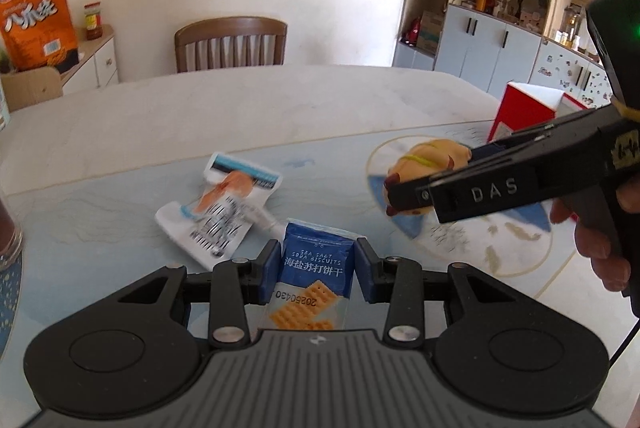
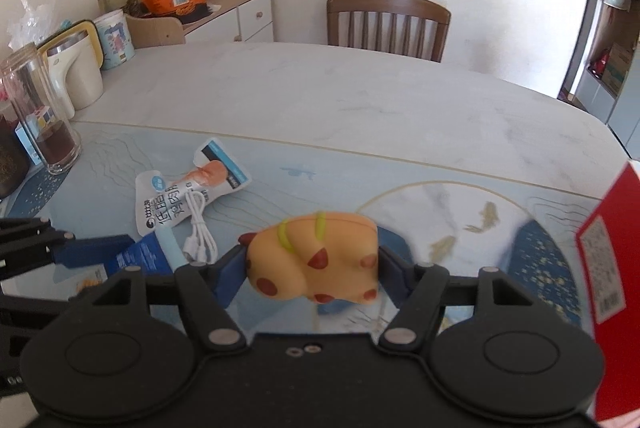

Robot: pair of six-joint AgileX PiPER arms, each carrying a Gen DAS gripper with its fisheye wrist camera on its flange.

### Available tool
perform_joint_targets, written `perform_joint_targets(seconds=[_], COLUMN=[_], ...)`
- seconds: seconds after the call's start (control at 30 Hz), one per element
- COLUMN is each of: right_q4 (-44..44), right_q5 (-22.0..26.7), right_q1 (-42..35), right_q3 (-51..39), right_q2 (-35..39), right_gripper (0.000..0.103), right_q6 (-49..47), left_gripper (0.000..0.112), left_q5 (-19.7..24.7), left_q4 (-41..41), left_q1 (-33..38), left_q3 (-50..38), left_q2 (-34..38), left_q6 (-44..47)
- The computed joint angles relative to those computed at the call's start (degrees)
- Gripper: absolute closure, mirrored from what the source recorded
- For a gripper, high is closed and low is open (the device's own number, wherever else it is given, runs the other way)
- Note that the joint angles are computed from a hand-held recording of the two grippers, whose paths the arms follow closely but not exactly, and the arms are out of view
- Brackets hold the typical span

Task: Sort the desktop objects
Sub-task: 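Carry the yellow toy with the right tool while the left tool carries the cracker packet to the box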

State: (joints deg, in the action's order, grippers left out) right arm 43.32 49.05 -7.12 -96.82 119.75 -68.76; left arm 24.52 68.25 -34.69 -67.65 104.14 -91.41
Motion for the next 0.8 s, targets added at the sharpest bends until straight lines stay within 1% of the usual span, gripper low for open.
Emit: perform_joint_targets(seconds=[0.1,0.23,0.53,0.8], right_q4=[0.2,1.2,1.2,1.6], right_q5=[0.8,3.4,8.1,13.9], right_q1=[-1.5,-4.4,-10.7,-16.6], right_q3=[-0.2,-1.0,-4.0,-8.5], right_q2=[-0.6,-1.6,-2.1,-1.4], right_gripper=[0.034,0.034,0.034,0.034], right_q6=[0.1,-1.2,-0.8,-0.7], left_gripper=[0.075,0.075,0.075,0.075], left_q5=[0.9,2.3,6.3,12.0], left_q4=[-3.7,-10.2,-19.6,-27.4], left_q1=[-1.0,-2.3,-5.2,-8.5], left_q3=[-2.9,-7.4,-18.7,-32.3], left_q2=[0.5,1.2,4.9,10.2], left_q6=[4.2,10.9,22.6,33.0])
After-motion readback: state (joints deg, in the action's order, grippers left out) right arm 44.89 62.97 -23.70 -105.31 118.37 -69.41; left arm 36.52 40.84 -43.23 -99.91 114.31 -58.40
